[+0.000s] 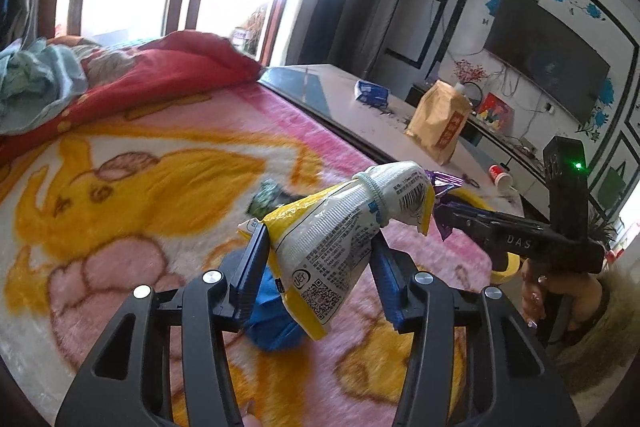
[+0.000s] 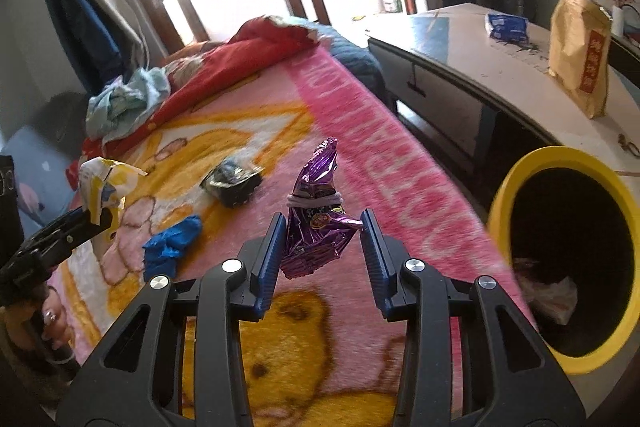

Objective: Collect trash
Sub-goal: 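Grasp the toothpaste tube with left gripper while right gripper grasps the purple wrapper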

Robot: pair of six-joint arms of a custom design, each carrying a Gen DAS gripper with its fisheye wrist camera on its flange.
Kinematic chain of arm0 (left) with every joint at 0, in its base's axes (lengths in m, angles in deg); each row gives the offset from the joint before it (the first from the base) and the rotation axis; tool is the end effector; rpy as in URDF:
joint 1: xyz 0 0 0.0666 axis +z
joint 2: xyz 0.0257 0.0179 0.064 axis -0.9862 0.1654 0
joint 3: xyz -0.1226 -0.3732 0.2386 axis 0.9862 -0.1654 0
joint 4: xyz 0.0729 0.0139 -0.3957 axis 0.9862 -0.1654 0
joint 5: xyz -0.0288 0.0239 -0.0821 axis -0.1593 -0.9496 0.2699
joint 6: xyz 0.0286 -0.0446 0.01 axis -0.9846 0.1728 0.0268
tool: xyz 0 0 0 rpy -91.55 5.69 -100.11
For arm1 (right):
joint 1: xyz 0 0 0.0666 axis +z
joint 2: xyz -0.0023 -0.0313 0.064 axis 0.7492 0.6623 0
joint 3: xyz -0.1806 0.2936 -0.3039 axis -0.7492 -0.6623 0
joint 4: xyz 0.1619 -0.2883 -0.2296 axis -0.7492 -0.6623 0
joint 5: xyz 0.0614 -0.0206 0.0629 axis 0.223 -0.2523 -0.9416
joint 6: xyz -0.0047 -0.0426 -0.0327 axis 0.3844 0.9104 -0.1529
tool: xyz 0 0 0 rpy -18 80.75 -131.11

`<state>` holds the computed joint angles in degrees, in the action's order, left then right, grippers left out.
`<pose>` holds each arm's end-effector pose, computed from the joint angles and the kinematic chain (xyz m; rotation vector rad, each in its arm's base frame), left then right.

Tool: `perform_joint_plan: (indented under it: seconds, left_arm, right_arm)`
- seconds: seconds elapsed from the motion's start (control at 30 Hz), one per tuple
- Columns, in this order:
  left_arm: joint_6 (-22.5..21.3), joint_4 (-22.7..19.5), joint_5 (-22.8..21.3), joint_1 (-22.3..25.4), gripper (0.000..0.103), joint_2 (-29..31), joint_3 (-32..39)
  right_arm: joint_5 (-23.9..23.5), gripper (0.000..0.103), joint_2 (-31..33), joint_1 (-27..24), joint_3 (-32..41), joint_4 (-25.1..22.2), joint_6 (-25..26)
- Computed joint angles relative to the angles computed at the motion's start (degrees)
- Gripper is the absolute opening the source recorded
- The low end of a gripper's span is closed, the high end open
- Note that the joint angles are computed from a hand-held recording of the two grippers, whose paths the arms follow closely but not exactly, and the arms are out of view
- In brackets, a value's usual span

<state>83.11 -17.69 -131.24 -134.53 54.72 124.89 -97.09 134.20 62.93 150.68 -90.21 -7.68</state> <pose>0.2735 -0.3367 0.3952 -0.4313 2.1602 -0.1605 0.4567 0.1373 0.3736 -0.8062 2.2993 0.7539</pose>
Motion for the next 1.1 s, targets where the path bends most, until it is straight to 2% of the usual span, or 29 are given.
perform_joint_plan:
  seconds: [0.5,1.1]
  left_arm:
    - [-10.9,7.7,5.9,2.4,0.048,7.0,6.4]
    - [-21.2,10.6,12.4,3.3,0.048,15.5,15.9]
  right_arm:
    - [1.4,0.031,0.9,-7.4,1.9,3.0,-4.2]
    - [4.8,0.031,3.1,-14.7,4.3,5.3,-8.5]
